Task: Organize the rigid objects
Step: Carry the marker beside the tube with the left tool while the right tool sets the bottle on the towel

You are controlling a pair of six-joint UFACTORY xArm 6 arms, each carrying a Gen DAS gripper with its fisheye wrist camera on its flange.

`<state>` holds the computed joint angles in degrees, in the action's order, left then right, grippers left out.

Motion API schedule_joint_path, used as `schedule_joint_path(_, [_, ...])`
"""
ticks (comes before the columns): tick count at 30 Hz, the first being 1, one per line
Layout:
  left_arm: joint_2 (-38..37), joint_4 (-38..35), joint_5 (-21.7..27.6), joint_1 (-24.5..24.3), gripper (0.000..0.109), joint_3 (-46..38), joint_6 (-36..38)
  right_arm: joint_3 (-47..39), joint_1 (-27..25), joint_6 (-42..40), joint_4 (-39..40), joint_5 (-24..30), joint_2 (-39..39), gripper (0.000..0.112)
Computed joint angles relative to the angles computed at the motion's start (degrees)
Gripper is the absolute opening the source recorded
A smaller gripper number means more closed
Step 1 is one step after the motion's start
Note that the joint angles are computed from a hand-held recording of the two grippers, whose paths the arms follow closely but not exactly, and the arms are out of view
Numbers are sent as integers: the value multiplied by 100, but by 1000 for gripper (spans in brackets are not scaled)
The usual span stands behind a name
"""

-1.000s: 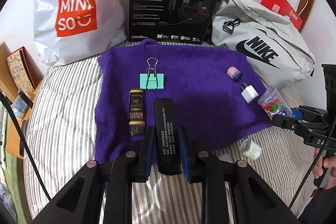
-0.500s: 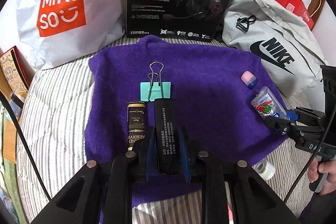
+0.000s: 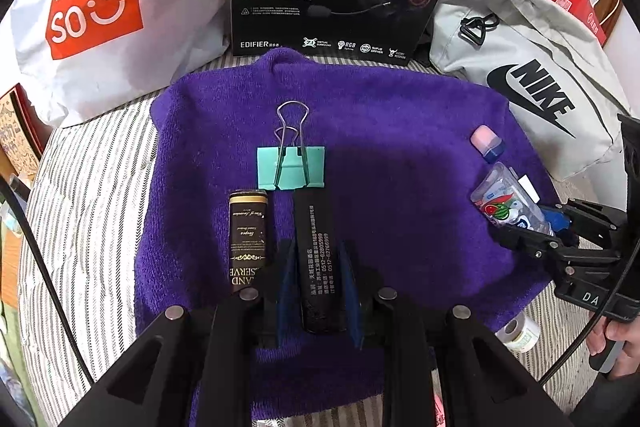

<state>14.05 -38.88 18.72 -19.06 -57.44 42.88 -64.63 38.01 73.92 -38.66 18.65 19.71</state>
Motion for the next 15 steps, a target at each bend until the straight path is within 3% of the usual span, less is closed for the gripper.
schedule_joint_path(15, [203,383,-140,-62,22,-148,-221,-218,21,-492,249,181,198,39])
